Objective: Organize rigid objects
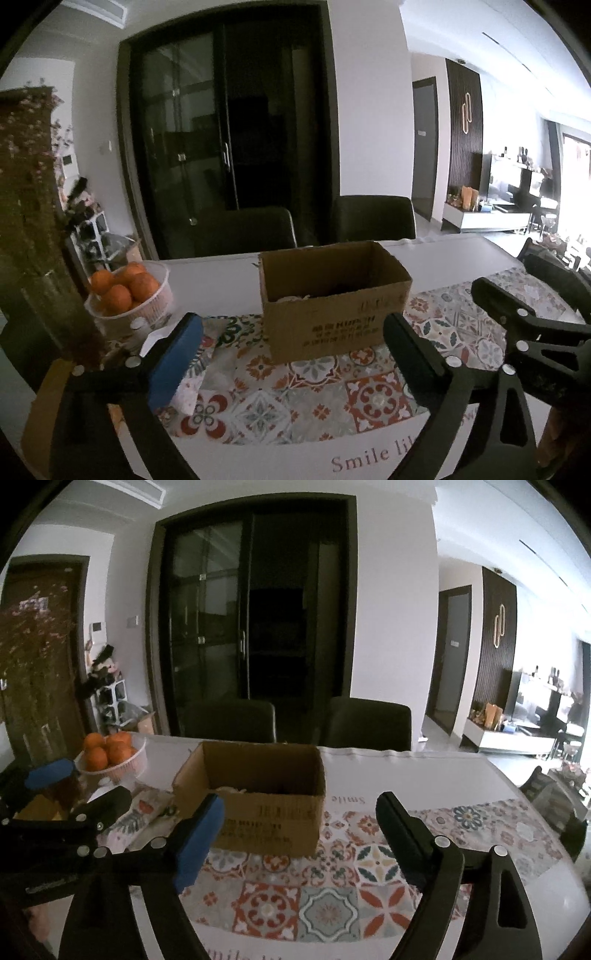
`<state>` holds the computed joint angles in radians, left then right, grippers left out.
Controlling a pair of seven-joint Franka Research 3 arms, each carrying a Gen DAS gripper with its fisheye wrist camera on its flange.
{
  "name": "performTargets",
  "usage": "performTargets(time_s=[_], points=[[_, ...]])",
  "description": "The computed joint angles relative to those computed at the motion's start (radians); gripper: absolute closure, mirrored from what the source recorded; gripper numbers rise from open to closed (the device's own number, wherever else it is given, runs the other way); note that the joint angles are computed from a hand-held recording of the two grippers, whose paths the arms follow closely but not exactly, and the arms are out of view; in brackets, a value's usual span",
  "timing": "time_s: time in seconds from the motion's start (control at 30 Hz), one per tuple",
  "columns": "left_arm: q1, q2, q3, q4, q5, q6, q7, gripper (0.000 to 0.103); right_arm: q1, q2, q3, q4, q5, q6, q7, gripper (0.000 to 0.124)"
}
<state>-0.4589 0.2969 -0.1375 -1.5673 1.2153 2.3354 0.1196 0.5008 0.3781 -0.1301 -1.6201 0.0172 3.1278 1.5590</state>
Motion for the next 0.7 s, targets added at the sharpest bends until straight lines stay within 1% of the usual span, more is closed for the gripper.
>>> performTargets(time_s=[0.07,0.1,0.13,0.17,0.23,0.27,0.3,0.4,0.43,0.47,0.53,0.57,0.7], points=[[-0.016,-0.025,-0.003,-0.036,0.028,-0.031,-0.03,0.0,0.048,-0.032,-0.052,-0.06,-0.019,0.04,0.03,0.037],[-0.019,-0.036,-0.008,-0.052,0.034,-0.044,-0.04,0.0,0.093,-0.045,-0.103,-0.087,-0.036,0.058,0.052,0.035],[-0.02,-0.048,-0.013,-0.07,0.041,-0.051,-0.053,0.0,0.156,-0.056,-0.174,-0.114,-0.055,0.074,0.081,0.035],[-0.018,-0.057,-0.019,-0.084,0.046,-0.054,-0.063,0.0,0.202,-0.067,-0.224,-0.14,-0.065,0.089,0.099,0.034],[-0.017,-0.075,-0.031,-0.111,0.05,-0.071,-0.083,0.0,0.252,-0.086,-0.271,-0.179,-0.066,0.108,0.103,0.033],[-0.017,-0.086,-0.037,-0.128,0.056,-0.078,-0.098,0.0,0.289,-0.098,-0.306,-0.205,-0.064,0.122,0.104,0.033],[-0.016,-0.096,-0.044,-0.143,0.06,-0.081,-0.11,0.0,0.309,-0.105,-0.323,-0.219,-0.054,0.13,0.097,0.032],[-0.009,-0.116,-0.062,-0.175,0.061,-0.086,-0.128,0.0,0.432,-0.124,-0.442,-0.273,-0.027,0.155,0.083,0.03],[-0.009,-0.124,-0.067,-0.186,0.067,-0.09,-0.136,0.0,0.464,-0.133,-0.47,-0.292,-0.016,0.164,0.073,0.03],[-0.008,-0.129,-0.072,-0.193,0.072,-0.096,-0.142,0.0,0.468,-0.137,-0.471,-0.299,-0.005,0.166,0.061,0.03],[-0.009,-0.139,-0.083,-0.207,0.078,-0.112,-0.151,0.0,0.452,-0.154,-0.445,-0.321,0.015,0.174,0.034,0.03],[-0.008,-0.141,-0.086,-0.211,0.08,-0.117,-0.154,0.0,0.466,-0.159,-0.455,-0.331,0.03,0.175,0.025,0.03],[-0.006,-0.152,-0.099,-0.225,0.086,-0.128,-0.169,0.0,0.456,-0.179,-0.428,-0.356,0.076,0.179,-0.02,0.03]])
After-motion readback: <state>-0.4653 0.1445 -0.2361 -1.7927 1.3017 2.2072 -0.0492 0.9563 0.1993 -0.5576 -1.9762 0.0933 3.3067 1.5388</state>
